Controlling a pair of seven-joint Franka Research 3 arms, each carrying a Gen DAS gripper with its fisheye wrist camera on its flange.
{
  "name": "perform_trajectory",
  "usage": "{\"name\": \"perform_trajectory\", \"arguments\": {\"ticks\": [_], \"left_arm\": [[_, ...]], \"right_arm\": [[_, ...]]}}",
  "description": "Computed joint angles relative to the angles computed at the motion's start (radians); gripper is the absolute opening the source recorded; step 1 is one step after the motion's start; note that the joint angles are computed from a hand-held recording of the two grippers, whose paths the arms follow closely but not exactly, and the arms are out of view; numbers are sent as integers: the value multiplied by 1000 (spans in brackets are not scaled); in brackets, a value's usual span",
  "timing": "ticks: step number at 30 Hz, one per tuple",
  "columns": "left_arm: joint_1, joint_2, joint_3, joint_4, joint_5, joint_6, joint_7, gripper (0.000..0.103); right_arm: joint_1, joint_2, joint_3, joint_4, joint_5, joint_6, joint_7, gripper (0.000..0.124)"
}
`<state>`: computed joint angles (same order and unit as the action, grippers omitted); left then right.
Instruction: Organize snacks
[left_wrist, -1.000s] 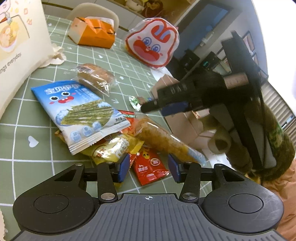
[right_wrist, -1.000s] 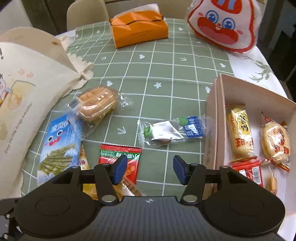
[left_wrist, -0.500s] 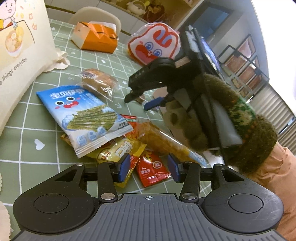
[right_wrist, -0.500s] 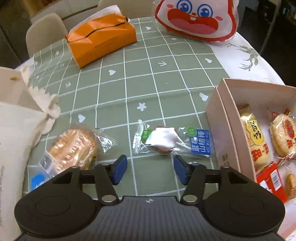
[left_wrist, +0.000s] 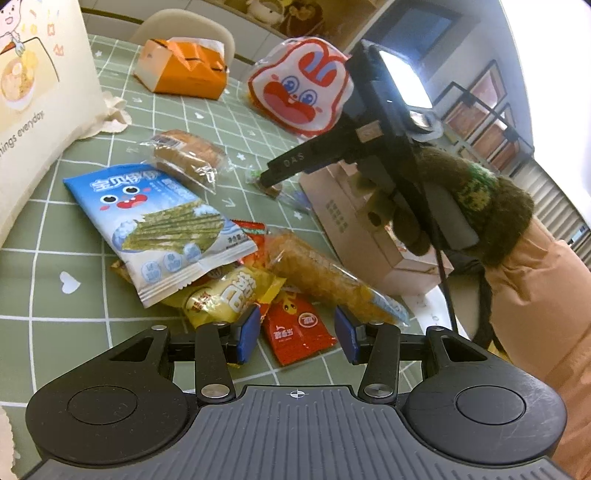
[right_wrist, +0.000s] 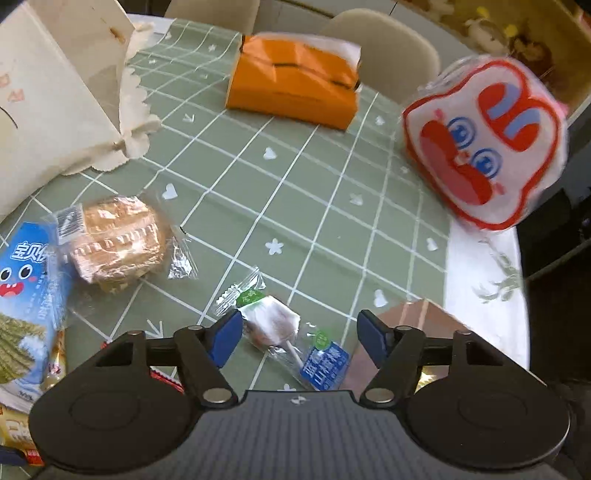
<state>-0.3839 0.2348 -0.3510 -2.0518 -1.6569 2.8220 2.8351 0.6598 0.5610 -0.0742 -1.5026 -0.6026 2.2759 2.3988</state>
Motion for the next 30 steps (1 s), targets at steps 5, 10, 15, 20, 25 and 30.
{"name": "perform_trajectory", "arguments": {"ticks": [5,10,15,20,25,30], "left_arm": [[12,17,-1,10,41,-8,-52,44],[22,22,-4,14,34,2,-60,39],[29,26,-4,18,31,9,-70,37],[25,28,-4,22,17,28,-60,36],[14,37,-2,35,-7,59,-48,35],[6,34,3,35,-24,68,-31,35]], "right_arm": [[-38,31,2,9,67,95,18,52],[-34,26,-4,-16,117,138,30,45],[-33,-40,20,-109,189,181,68,36],[-38,-173,87,-327,292,333,100,31],[-24,-270,132,-486,395,449,105,31],[110,-253,-1,-383,-75,292,334,58]]}}
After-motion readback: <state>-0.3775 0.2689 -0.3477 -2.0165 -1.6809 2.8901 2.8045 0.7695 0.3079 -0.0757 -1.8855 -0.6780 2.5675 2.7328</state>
